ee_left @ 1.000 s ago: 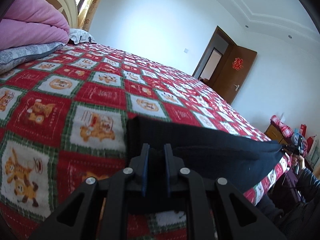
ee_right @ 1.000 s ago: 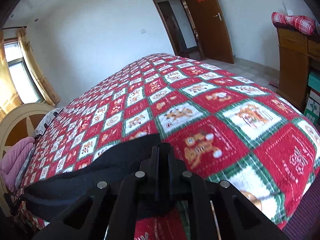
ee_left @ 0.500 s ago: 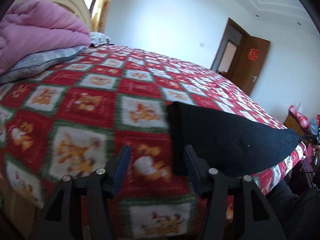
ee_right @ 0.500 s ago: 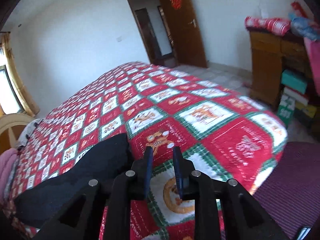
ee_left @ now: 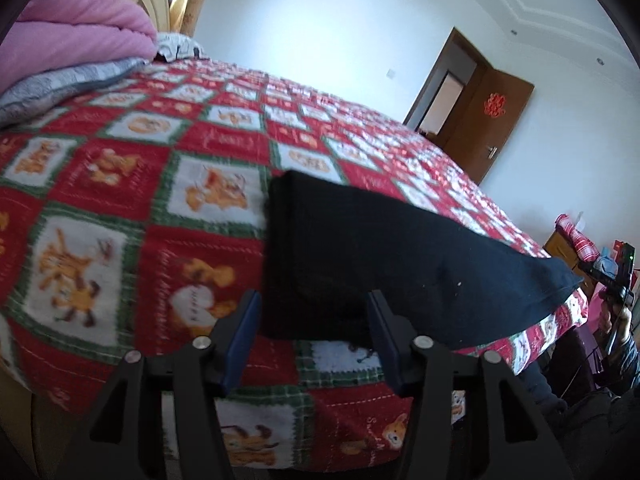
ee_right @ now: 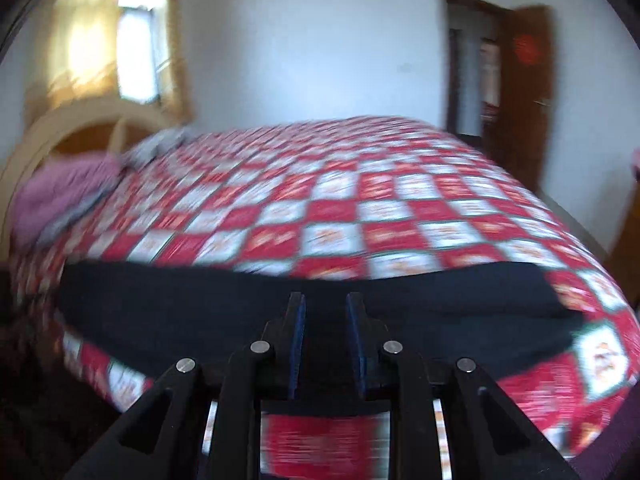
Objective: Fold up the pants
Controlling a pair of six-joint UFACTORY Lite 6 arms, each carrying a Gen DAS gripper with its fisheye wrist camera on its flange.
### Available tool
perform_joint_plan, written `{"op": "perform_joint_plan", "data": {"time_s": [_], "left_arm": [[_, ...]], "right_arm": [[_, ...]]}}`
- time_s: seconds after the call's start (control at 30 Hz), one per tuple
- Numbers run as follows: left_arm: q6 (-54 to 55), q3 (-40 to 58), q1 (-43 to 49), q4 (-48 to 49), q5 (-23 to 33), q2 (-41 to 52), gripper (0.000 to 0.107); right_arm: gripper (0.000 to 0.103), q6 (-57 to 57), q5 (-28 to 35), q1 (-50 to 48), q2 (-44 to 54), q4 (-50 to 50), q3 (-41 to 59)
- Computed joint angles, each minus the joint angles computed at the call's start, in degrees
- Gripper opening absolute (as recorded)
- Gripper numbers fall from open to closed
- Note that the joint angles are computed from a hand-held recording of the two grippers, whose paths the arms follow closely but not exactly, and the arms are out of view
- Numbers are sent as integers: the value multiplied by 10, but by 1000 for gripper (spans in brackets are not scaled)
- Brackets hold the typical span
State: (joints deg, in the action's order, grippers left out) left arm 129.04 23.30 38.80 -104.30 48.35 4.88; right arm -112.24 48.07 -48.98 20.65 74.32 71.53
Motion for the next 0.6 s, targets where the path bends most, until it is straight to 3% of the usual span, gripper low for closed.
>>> {"op": "perform_joint_plan", "data": {"time_s": [0.07,0.13,0.2,0.3,0.47,0.5,0.53,0.6], "left_arm": [[16,-13,-12,-22,-10,-15,52],[13,-16,-11,-21,-16,-23,45],[12,-17,-10,-25,-23,-28,29],[7,-12,-8,-12,-27,-25,21],[-8,1,4,-3,-22,-3,11],[-12,2,2,-3,-23,-4,11],[-17,2,2,0,-23,-6,11],[-19,-1,-2,-5,-30,-15,11]], "right_arm": [[22,-39,-21,42,-30,18,-65],[22,-89,-49,85,-57,46,-130],[22,-157,-86,125,-83,93,-191],[22,-287,-142,181,-104,185,-253],[24,-389,-198,220,-101,259,-277],[37,-398,-200,222,-97,267,-276],[59,-401,-201,223,-96,268,-276],[64,-417,-198,232,-94,279,-283]]}}
